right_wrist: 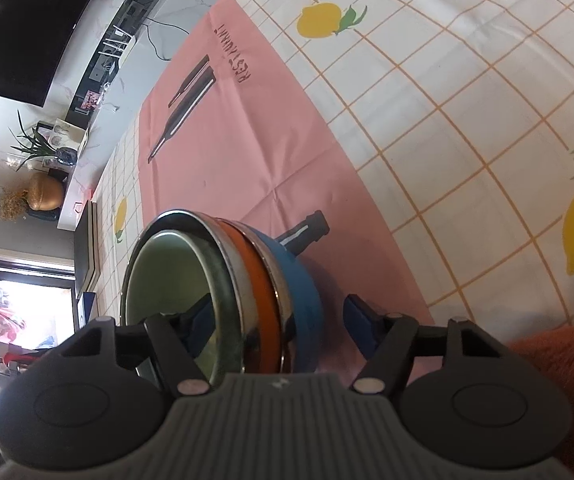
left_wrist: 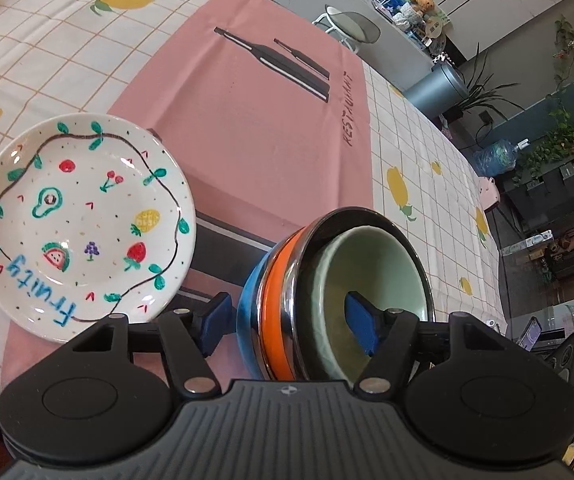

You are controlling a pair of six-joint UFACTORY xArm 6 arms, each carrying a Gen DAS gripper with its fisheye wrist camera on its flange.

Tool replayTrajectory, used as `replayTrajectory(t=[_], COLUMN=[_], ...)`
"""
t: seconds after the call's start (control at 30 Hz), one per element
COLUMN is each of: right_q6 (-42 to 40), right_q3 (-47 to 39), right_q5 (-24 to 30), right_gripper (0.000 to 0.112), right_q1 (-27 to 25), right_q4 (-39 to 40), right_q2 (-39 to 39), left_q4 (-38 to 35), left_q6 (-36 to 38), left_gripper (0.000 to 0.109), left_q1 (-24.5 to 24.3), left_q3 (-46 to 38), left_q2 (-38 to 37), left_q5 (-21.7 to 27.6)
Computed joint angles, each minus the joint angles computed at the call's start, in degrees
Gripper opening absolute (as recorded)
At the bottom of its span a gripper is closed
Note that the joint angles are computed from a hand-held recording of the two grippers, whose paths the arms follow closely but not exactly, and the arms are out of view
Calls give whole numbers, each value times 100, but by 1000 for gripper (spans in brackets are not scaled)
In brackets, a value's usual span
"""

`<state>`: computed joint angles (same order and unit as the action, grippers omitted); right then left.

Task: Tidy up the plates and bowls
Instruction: 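Grip the stacked bowls' rims with both grippers and lift the stack, then carry the bowl stack over the white painted plate and lower it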

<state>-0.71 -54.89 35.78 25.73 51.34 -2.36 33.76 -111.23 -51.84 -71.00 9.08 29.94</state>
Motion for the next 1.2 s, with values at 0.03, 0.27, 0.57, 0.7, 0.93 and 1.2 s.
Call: replayTrajectory(t=[0.03,0.27,0.57,0.7,0.93,1.2], right_q6=[-65,-354,-264,-137,28,118], right_q3=[15,-12,16,0,-77,-613], right_q5=[-14,135,53,63,43,-96], right_gripper=[67,54,50,47,44,44], right_q1=[5,-68,8,61,310,806], right_q4=[46,426,126,-118,-235,-314], right_q2=[-7,69,11,-31,-89,133], left_q4=[-16,-193,-296,-177,215,788], left_q6=[-14,72,422,326,1,-683], left_gripper=[73,61,52,52,52,52], left_q1=[16,50,-38,-60,-149,-148], left_q3=[28,40,-186,-95,229,958], left_q2=[7,94,166,43,-473,-1433], left_q5=[-74,-202,220,263,663,1055])
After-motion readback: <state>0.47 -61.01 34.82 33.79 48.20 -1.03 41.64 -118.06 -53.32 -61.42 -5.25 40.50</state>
